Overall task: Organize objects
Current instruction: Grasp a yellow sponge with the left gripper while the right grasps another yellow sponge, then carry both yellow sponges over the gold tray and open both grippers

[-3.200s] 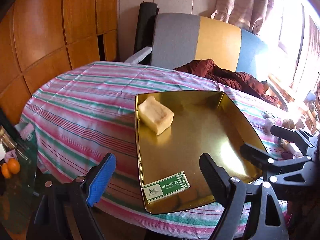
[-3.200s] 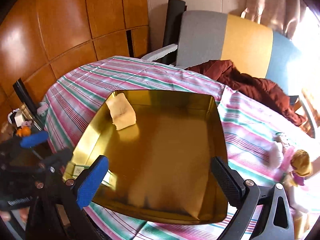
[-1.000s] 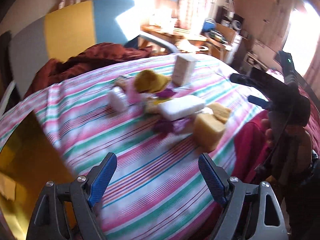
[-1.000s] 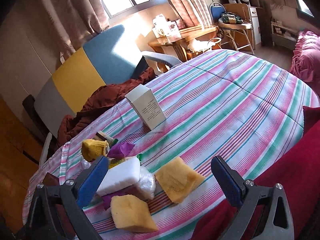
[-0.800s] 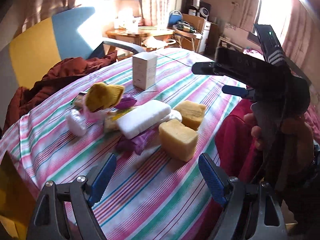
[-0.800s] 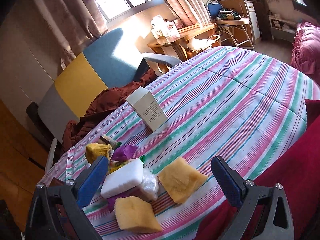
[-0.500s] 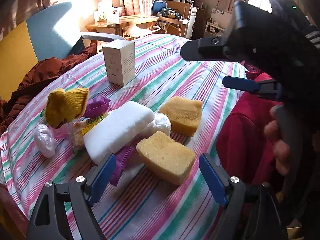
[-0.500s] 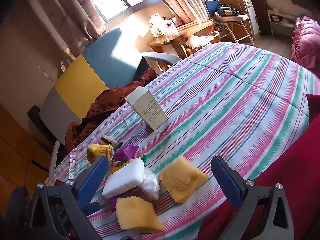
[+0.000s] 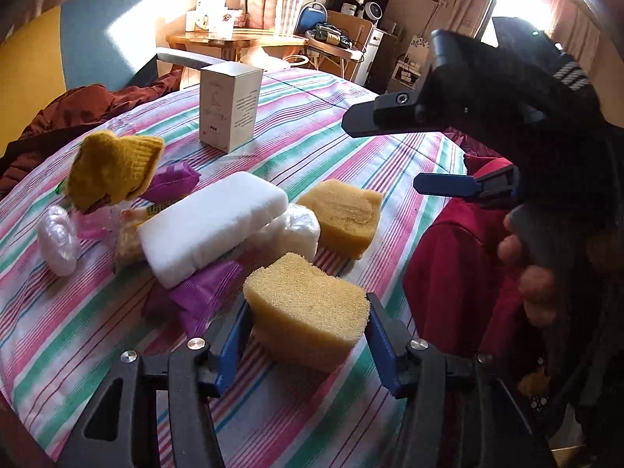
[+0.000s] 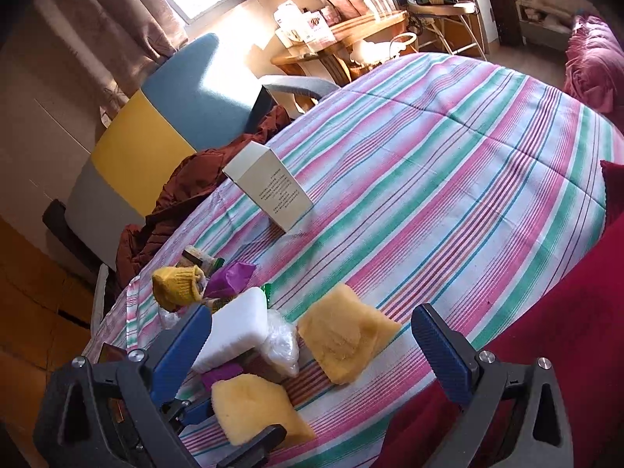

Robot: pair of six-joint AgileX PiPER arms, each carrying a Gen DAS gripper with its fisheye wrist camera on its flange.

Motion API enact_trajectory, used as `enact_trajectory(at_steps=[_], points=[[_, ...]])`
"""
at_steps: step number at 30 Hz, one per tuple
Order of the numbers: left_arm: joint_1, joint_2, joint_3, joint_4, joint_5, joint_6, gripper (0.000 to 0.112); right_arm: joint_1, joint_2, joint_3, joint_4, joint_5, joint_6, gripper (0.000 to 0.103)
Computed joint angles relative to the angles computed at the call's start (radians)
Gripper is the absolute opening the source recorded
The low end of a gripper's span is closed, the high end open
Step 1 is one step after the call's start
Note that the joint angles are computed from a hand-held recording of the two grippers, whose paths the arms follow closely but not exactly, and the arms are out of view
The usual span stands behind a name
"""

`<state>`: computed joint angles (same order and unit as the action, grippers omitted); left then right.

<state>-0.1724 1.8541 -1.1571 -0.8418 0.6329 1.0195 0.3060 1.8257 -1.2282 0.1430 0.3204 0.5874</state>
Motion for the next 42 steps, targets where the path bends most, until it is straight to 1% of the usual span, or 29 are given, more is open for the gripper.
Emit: enact_trajectory(at_steps=[2, 3, 5, 6, 8, 11, 13, 15, 16, 17, 19, 20, 21, 24, 29, 32, 34, 36, 39, 42], points=[[0.038, -0.045, 0.052, -0.030, 0.017, 0.034, 0.057, -0.016, 0.027, -0.041, 0.100, 0.062, -0.105, 0.103], [0.056, -0.063, 0.073, -0.041, 0.020, 0.049, 0.057, -0.021, 0.042, -0.068, 0.123, 0.101, -0.145, 0.103], [0.091, -0.102, 0.113, -0.057, 0.028, 0.069, 0.057, -0.028, 0.080, -0.146, 0.119, 0.210, -0.193, 0.103], [0.108, -0.121, 0.132, -0.066, 0.034, 0.080, 0.057, -0.030, 0.107, -0.200, 0.110, 0.281, -0.223, 0.103], [0.139, -0.149, 0.166, -0.080, 0.038, 0.098, 0.057, -0.009, 0.165, -0.319, 0.013, 0.425, -0.239, 0.103], [0.180, -0.188, 0.212, -0.095, 0.043, 0.120, 0.057, 0.048, 0.250, -0.472, -0.177, 0.611, -0.262, 0.103], [0.209, -0.215, 0.240, -0.105, 0.052, 0.135, 0.057, 0.055, 0.308, -0.549, -0.197, 0.702, -0.334, 0.103], [0.227, -0.238, 0.260, -0.114, 0.052, 0.141, 0.057, 0.058, 0.358, -0.614, -0.187, 0.763, -0.393, 0.098], [0.237, -0.250, 0.269, -0.117, 0.054, 0.143, 0.057, 0.066, 0.379, -0.641, -0.212, 0.786, -0.401, 0.098], [0.238, -0.259, 0.275, -0.120, 0.049, 0.139, 0.057, 0.078, 0.408, -0.676, -0.247, 0.814, -0.396, 0.095], [0.263, -0.287, 0.290, -0.126, 0.056, 0.147, 0.057, 0.086, 0.472, -0.753, -0.284, 0.890, -0.390, 0.079], [0.274, -0.299, 0.298, -0.127, 0.056, 0.149, 0.057, 0.082, 0.479, -0.760, -0.275, 0.895, -0.400, 0.063], [0.285, -0.310, 0.304, -0.129, 0.058, 0.151, 0.057, 0.076, 0.466, -0.740, -0.258, 0.877, -0.412, 0.060], [0.336, -0.339, 0.324, -0.144, 0.075, 0.163, 0.057, 0.080, 0.416, -0.659, -0.310, 0.833, -0.352, 0.059], [0.432, -0.384, 0.349, -0.143, 0.106, 0.167, 0.057, 0.071, 0.238, -0.437, -0.370, 0.664, -0.204, 0.059], [0.509, -0.405, 0.362, -0.144, 0.124, 0.166, 0.057, 0.074, 0.114, -0.304, -0.361, 0.538, -0.165, 0.059], [0.580, -0.413, 0.367, -0.151, 0.145, 0.173, 0.057, 0.095, 0.058, -0.268, -0.365, 0.485, -0.142, 0.059], [0.656, -0.416, 0.366, -0.153, 0.169, 0.175, 0.057, 0.136, 0.022, -0.268, -0.351, 0.458, -0.132, 0.059], [0.768, -0.426, 0.363, -0.157, 0.199, 0.191, 0.057, 0.215, 0.064, -0.373, -0.281, 0.453, -0.184, 0.060], [0.900, -0.429, 0.352, -0.156, 0.215, 0.210, 0.057, 0.300, 0.157, -0.530, -0.197, 0.484, -0.265, 0.060]])
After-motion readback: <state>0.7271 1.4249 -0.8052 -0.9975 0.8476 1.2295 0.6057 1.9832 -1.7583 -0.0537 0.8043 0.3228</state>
